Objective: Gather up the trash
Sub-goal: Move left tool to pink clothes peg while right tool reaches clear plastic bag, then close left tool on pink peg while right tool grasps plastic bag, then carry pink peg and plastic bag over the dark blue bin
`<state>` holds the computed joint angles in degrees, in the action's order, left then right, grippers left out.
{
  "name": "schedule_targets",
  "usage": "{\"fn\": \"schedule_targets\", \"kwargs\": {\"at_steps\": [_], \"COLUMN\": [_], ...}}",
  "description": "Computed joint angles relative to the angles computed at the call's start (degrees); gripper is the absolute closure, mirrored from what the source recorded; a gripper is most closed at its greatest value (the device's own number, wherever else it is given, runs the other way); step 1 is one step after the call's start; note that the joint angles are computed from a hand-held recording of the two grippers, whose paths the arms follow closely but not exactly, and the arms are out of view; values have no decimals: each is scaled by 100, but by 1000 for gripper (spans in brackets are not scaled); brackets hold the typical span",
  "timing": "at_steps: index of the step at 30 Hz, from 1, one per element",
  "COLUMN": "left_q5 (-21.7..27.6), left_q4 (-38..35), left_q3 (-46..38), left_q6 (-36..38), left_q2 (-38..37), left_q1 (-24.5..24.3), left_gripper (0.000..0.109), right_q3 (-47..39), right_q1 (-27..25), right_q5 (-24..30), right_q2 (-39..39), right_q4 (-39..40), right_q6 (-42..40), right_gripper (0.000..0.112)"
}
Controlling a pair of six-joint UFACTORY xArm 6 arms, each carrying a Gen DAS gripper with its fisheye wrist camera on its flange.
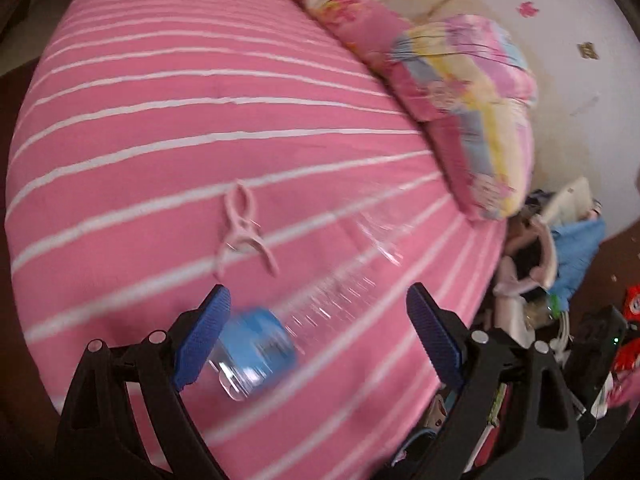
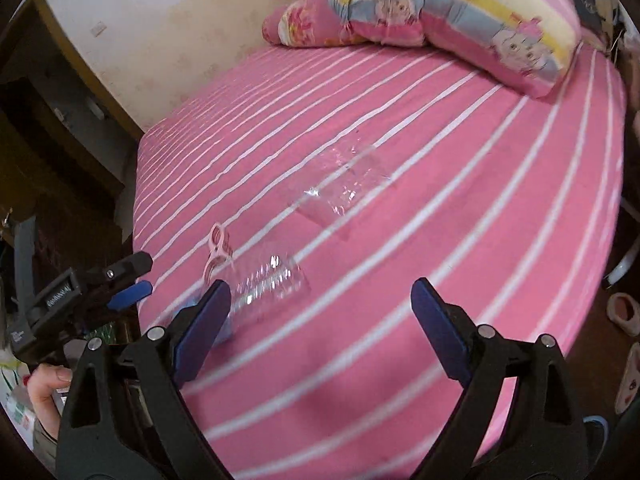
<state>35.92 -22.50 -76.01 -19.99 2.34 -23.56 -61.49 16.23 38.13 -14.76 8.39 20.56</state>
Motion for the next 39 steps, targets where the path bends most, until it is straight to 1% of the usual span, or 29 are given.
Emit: {"fn": "schedule_targets", "kwargs": {"at_steps": [5, 6, 7, 9, 10, 11, 12, 15, 16, 17, 19, 20, 21, 22, 23, 24, 25, 26, 27, 28, 32, 34, 36, 39], "left_q5": [758, 940, 1230, 1571, 1737, 1826, 1877, 1869, 1891, 1913, 1972, 1984, 2023, 2049, 2076, 2030, 1977, 1920, 1860, 1760, 1375, 1113, 732, 260], "left_q4": [-192, -181, -209, -195, -179, -245, -284, -210, -98, 29, 177, 289, 419, 560, 752, 745, 716, 722, 723, 702, 398, 165, -160, -629], "left_q3": [-1157, -1440, -1835, -2299, -2519, -2628, -2684, -2801, -2872, -2944, -3025, -3032, -3069, -3076, -3084, -3004, -2915, -2836, -2767, -2669, -2411, -2183, -1836, -1394], "left_q6": [387, 373, 407, 376, 402, 451, 484, 532, 532, 500, 552, 551, 515, 504, 471, 502, 555, 599, 609, 604, 595, 646, 702, 789], "left_q2": [1134, 1359, 1672, 2044, 2230, 2351, 2433, 2567, 2602, 2652, 2715, 2715, 2730, 2729, 2726, 2678, 2625, 2574, 2529, 2465, 2291, 2130, 1887, 1529], "left_q1": [393, 415, 450, 466, 463, 469, 483, 462, 442, 425, 416, 407, 390, 375, 358, 366, 377, 376, 372, 374, 346, 318, 282, 266], "left_gripper": [22, 22, 23, 24, 27, 29, 30, 30, 33, 40, 44, 52, 56, 64, 72, 73, 75, 77, 77, 80, 80, 80, 80, 80], "right_q3": [-765, -961, -1107, -1401, -1563, -1669, -1840, -2273, -2425, -2537, -2729, -2812, -2916, -2965, -3054, -3044, -3014, -2964, -2948, -2894, -2680, -2486, -2343, -2008], "right_q1": [-180, -213, -243, -290, -322, -340, -361, -407, -426, -442, -473, -480, -478, -478, -478, -459, -445, -446, -475, -489, -479, -459, -451, -444], "right_q5": [-15, -3, 12, 54, 104, 129, 160, 245, 299, 346, 372, 389, 405, 405, 417, 416, 388, 337, 351, 302, 101, 17, -10, -51], "right_q2": [1050, 1290, 1467, 1796, 1968, 2083, 2262, 2718, 2881, 3000, 3245, 3341, 3461, 3536, 3627, 3637, 3618, 3589, 3585, 3565, 3312, 3041, 2817, 2335], "right_q4": [589, 721, 782, 881, 904, 904, 928, 973, 993, 1023, 1219, 1253, 1252, 1271, 1256, 1157, 1032, 1066, 1299, 1390, 1294, 1289, 1290, 1472], "right_q6": [-211, -279, -292, -326, -357, -360, -368, -384, -371, -358, -404, -411, -401, -431, -439, -416, -381, -448, -644, -696, -815, -942, -1004, -1159], "right_gripper": [22, 22, 22, 22, 22, 22, 22, 22, 22, 22, 22, 22, 24, 28, 40, 54, 63, 90, 93, 94, 95, 95, 95, 95]}}
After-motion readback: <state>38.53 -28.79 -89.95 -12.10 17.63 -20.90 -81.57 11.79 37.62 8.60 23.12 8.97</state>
